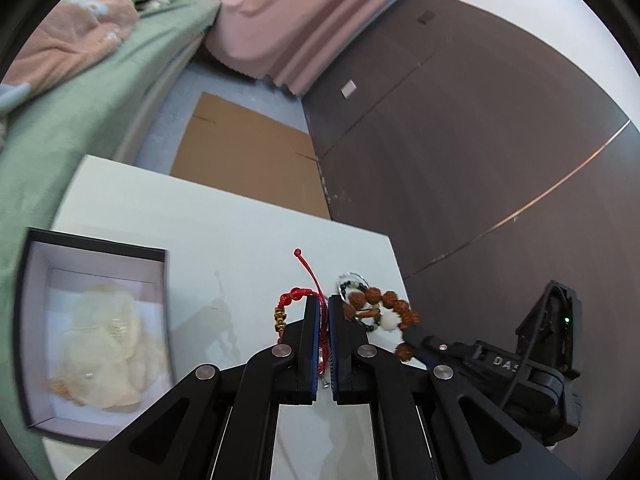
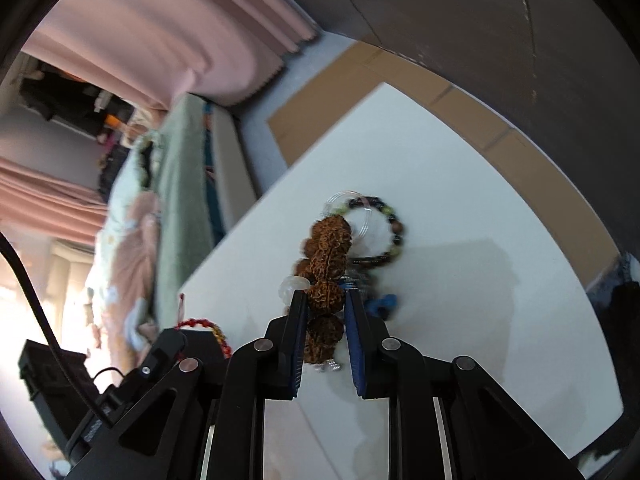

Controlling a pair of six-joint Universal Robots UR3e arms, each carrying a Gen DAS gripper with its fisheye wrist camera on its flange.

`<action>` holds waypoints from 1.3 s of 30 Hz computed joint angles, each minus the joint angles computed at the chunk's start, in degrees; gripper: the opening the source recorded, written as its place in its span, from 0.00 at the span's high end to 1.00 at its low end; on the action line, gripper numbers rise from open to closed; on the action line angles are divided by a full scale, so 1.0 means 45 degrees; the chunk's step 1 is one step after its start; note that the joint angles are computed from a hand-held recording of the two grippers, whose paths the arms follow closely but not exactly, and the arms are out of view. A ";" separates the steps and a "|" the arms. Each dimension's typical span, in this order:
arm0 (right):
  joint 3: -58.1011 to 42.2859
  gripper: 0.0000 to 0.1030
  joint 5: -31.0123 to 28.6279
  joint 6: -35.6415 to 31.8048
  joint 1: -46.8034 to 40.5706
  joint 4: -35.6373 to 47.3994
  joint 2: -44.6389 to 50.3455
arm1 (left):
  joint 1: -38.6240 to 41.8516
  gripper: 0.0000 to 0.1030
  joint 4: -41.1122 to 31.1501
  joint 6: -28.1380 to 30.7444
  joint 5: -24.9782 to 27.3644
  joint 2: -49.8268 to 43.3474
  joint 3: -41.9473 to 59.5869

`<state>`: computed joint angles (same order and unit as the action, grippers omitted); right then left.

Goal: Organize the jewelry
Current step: 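Place the red bracelet into the black box with left tool while right tool lifts the brown bracelet, then lower the brown bead bracelet into the black box and open right tool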

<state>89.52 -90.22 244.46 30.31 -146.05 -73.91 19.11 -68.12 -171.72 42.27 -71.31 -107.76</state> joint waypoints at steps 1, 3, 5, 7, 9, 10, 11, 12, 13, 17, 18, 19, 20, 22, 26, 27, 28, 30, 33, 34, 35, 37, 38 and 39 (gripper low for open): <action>-0.0027 0.80 -0.0130 0.0003 0.0131 -0.0276 0.0000 | 0.0186 0.97 -0.0166 0.0064 0.0015 0.0229 -0.0008; -0.0202 0.80 -0.0352 -0.0030 0.0345 -0.0544 0.0092 | 0.0691 0.97 -0.0581 0.0308 -0.0011 0.0725 -0.0033; -0.0362 0.80 -0.0548 -0.0106 0.0569 -0.0846 0.0165 | 0.1422 0.97 -0.1528 0.0856 -0.0240 0.1255 0.0116; -0.0588 0.80 -0.0702 -0.0176 0.0817 -0.1222 0.0310 | 0.2214 0.97 -0.2368 0.1409 -0.0430 0.1764 0.0215; -0.0893 0.80 -0.0837 -0.0273 0.1032 -0.1490 0.0515 | 0.2912 0.97 -0.3013 0.1845 -0.0518 0.2223 0.0255; -0.1101 0.80 -0.0924 -0.0328 0.1162 -0.1585 0.0636 | 0.3203 0.97 -0.3175 0.1867 -0.0491 0.2440 0.0288; -0.1070 0.80 -0.0967 -0.0372 0.1263 -0.1782 0.0635 | 0.3386 0.97 -0.3236 0.1850 -0.0433 0.2565 0.0324; -0.1222 0.80 -0.0974 -0.0441 0.1365 -0.1984 0.0766 | 0.3619 0.97 -0.3362 0.1935 -0.0375 0.2741 0.0309; -0.1378 0.80 -0.0979 -0.0489 0.1444 -0.2136 0.0903 | 0.3891 0.97 -0.3599 0.2054 -0.0285 0.2938 0.0340; -0.2183 0.80 -0.0920 -0.0783 0.1828 -0.2725 0.1588 | 0.4428 0.97 -0.4733 0.2442 0.0123 0.2883 0.0694; -0.2372 0.80 -0.0926 -0.0824 0.1937 -0.2800 0.1750 | 0.4572 0.96 -0.5404 0.2801 0.0074 0.2719 0.0951; -0.2664 0.80 -0.0883 -0.0906 0.2035 -0.2826 0.1967 | 0.4606 0.95 -0.5817 0.2978 0.0130 0.2475 0.1231; -0.2967 0.80 -0.0835 -0.0989 0.2137 -0.2838 0.2195 | 0.4567 0.94 -0.6119 0.3019 0.0335 0.2205 0.1540; -0.3679 0.80 -0.0760 -0.1158 0.2358 -0.2756 0.2698 | 0.4610 0.67 -0.6246 0.3035 0.0666 0.2072 0.1742; -0.5047 0.80 -0.0663 -0.1453 0.2669 -0.2472 0.3639 | 0.5927 0.17 -0.6598 0.3084 0.0267 0.2854 0.1361; -0.5319 0.80 -0.0640 -0.1483 0.2733 -0.2398 0.3824 | 0.6523 0.17 -0.7131 0.3416 -0.0093 0.3071 0.1381; -0.5643 0.80 -0.0595 -0.1502 0.2784 -0.2310 0.4037 | 0.6760 0.17 -0.7373 0.3548 -0.0179 0.3057 0.1499; -0.6190 0.80 -0.0483 -0.1547 0.2861 -0.2191 0.4422 | 0.7142 0.17 -0.7605 0.3700 -0.0205 0.2910 0.1693; -0.6896 0.80 -0.0254 -0.1611 0.2914 -0.2138 0.4956 | 0.7382 0.17 -0.7334 0.3256 -0.0008 0.2616 0.1721; -0.7264 0.80 -0.0210 -0.1628 0.2950 -0.2000 0.5188 | 0.7482 0.17 -0.7307 0.3103 0.0025 0.2504 0.1718; -0.7729 0.80 -0.0204 -0.1662 0.3016 -0.1749 0.5456 | 0.7531 0.17 -0.7241 0.2943 0.0050 0.2440 0.1709; -0.8760 0.80 -0.0223 -0.1751 0.3135 -0.1100 0.6021 | 0.7918 0.17 -0.7173 0.2698 0.0117 0.2576 0.1527; -0.9372 0.80 -0.0265 -0.1788 0.3203 -0.0679 0.6343 | 0.8130 0.17 -0.7198 0.2634 0.0138 0.2690 0.1432; -1.0167 0.80 -0.0367 -0.1826 0.3300 -0.0119 0.6730 | 0.8292 0.17 -0.7148 0.2481 0.0142 0.2754 0.1338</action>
